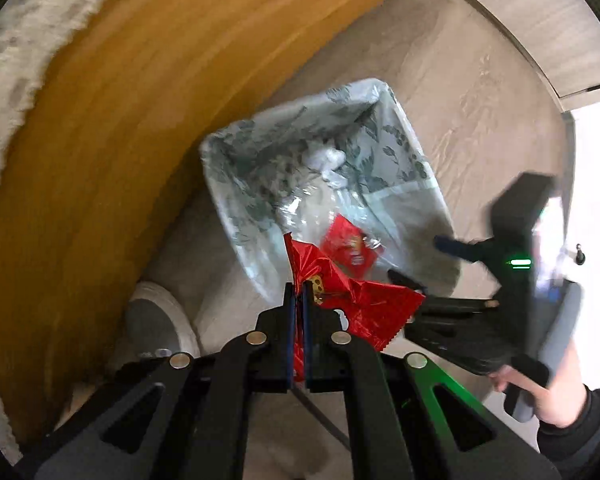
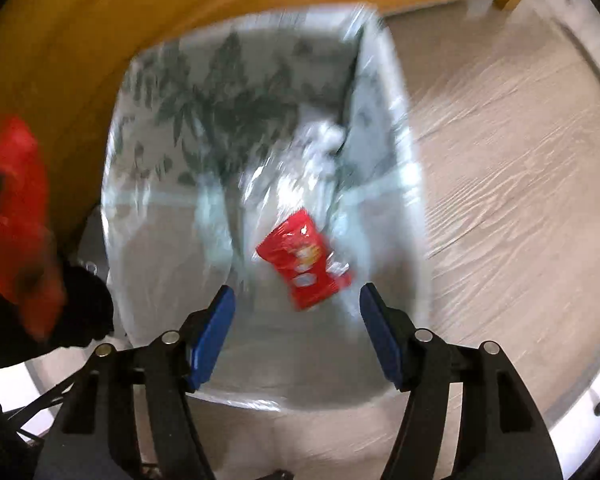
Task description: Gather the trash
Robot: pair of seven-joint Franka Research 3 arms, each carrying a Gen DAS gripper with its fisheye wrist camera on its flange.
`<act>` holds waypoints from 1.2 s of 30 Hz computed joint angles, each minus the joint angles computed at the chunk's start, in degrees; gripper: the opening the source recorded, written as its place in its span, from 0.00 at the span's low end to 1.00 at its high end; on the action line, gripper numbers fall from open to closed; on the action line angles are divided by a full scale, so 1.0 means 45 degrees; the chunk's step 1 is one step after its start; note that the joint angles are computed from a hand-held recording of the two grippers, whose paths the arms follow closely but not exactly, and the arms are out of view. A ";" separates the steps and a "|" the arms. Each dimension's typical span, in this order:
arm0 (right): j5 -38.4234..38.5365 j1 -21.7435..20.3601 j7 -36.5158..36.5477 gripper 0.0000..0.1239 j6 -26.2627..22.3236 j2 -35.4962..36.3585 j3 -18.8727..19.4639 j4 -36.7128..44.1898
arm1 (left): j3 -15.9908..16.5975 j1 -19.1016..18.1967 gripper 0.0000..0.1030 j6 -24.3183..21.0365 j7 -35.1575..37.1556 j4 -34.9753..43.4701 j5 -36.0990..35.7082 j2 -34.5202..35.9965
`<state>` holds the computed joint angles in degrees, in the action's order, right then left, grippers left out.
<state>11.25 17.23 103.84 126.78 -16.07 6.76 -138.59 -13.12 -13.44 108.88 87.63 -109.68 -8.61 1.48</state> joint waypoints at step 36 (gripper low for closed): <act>-0.1739 -0.0396 0.1533 0.51 -0.3008 -0.1982 0.0827 0.2152 | 0.0800 0.0302 0.63 -0.0011 0.0232 -0.0491 0.0945 -0.3017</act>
<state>3.43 15.45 110.74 113.25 -24.99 10.48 -128.91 -9.52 -12.08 108.83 88.67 -111.88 -4.35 -12.09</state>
